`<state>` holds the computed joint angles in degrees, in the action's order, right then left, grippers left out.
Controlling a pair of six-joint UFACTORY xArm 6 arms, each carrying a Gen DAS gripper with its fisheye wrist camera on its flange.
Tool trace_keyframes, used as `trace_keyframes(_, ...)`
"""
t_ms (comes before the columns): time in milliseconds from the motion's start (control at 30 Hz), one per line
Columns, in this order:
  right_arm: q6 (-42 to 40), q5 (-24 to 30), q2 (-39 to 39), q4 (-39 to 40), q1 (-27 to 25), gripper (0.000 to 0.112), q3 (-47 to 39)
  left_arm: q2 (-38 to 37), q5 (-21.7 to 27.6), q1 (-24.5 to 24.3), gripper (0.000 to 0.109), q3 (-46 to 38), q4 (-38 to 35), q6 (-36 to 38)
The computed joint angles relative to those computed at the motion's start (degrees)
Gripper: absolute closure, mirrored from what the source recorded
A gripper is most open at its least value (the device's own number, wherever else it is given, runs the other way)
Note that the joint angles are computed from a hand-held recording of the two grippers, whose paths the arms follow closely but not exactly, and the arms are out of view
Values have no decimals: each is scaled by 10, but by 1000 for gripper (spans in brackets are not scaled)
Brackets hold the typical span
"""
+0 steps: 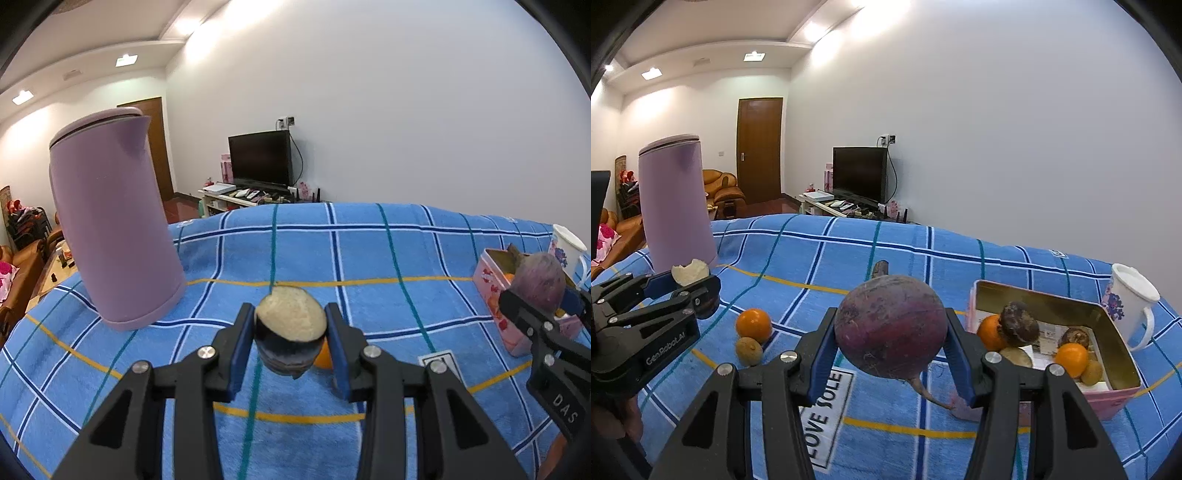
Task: Organize fruits
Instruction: 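Carry the purple turnip and cut fruit toward the pink tin with both tools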
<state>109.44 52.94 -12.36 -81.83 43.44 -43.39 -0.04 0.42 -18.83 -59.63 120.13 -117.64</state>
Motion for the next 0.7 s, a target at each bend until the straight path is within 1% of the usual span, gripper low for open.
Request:
trace_keyframes(500,-6,11,-71,12,-19,57,66,-9,7,-39,68,27,-118,116)
trace_keyframes(700,-15,21,-102,15,-23,57,92,-11,10,-63,68,29,-123,114)
